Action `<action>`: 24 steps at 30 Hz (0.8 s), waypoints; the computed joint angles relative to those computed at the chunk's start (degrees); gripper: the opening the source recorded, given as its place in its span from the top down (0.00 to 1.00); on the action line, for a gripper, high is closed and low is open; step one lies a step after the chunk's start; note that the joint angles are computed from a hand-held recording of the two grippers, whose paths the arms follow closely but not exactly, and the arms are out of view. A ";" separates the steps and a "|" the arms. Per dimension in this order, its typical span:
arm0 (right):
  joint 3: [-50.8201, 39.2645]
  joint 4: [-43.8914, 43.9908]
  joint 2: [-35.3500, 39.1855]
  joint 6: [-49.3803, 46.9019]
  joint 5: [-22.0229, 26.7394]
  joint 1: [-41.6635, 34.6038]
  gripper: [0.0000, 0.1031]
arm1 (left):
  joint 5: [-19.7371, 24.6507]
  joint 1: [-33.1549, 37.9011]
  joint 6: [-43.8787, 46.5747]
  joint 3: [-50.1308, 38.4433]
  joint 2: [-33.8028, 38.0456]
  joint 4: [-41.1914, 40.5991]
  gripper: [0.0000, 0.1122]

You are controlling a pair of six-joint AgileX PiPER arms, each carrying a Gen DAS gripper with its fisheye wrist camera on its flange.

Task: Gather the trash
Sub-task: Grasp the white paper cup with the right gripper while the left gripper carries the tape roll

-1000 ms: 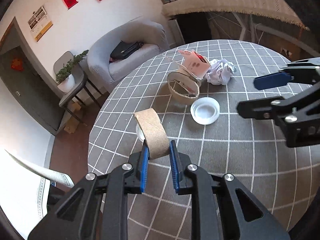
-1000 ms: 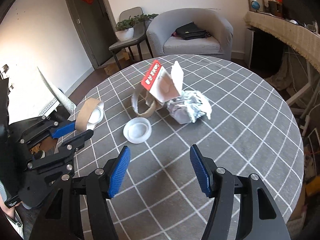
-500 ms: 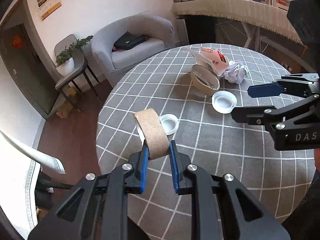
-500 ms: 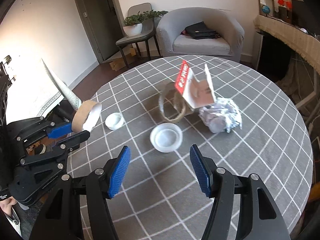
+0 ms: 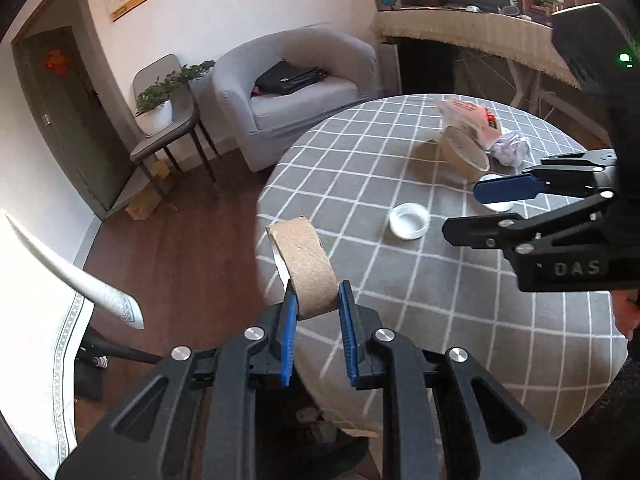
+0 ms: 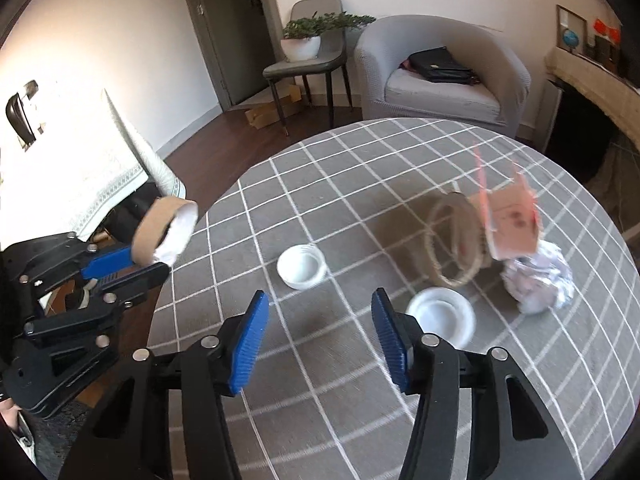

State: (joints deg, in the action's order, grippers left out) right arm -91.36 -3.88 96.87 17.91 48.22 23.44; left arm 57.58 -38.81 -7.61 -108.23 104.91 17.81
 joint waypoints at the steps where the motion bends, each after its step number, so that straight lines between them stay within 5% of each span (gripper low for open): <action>1: -1.44 0.29 1.38 -0.18 0.64 0.21 0.51 | -0.23 0.23 0.05 0.82 -0.58 0.04 0.81; 9: -10.45 -3.06 8.43 3.45 5.00 2.28 0.58 | -2.55 4.24 2.52 8.11 -5.55 -1.94 0.81; 12: -13.99 -5.26 10.72 4.84 7.12 3.42 0.69 | -3.61 6.80 3.78 11.06 -7.77 -3.34 0.80; 24: -30.46 -5.41 18.78 2.98 15.13 10.58 0.70 | -6.69 17.79 10.40 21.06 -13.55 -10.91 0.80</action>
